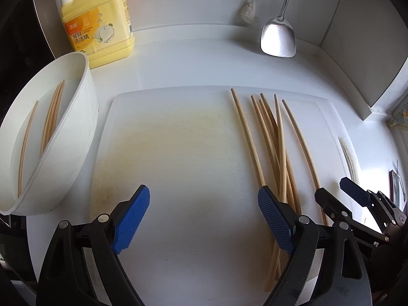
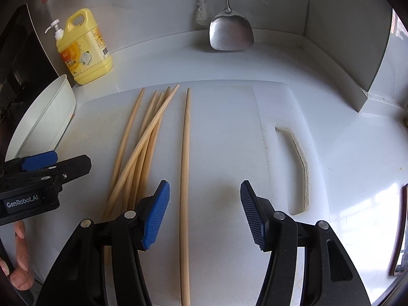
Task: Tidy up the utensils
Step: 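Move both open tools back over the chopsticks on the cutting board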
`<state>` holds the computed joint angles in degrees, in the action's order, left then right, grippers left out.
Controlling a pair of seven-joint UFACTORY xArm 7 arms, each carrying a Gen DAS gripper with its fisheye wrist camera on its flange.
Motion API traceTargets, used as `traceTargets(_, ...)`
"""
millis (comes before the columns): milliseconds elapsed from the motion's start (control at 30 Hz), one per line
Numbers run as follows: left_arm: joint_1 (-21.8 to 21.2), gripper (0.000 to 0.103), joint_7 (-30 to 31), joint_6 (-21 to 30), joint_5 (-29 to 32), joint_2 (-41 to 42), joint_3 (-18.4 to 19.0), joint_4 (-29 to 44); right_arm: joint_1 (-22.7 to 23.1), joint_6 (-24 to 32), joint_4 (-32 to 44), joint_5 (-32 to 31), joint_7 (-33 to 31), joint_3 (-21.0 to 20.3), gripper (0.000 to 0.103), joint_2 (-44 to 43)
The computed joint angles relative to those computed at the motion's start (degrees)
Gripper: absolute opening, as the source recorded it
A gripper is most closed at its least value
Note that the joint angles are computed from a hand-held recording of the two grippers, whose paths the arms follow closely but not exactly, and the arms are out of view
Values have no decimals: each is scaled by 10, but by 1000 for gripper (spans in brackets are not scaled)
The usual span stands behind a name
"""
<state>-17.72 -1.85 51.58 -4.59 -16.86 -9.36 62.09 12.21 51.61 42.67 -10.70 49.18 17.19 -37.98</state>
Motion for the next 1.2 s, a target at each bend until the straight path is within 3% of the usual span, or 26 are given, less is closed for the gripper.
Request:
traceTargets(300,-24,85,35,-21,-40,-11,-2,-16,-5,-19,-30,-6,-5,-7,55,-30)
traceTargets(900,-19,87,-1,-70,13,5,-14,-44,-18,-34,-46,14,-6,-9,56,-49)
traceTargets(1200,-8,88,-11,-91,-8,-10,5,-66,-20,-42,-31,8,-14,-9,56,-24)
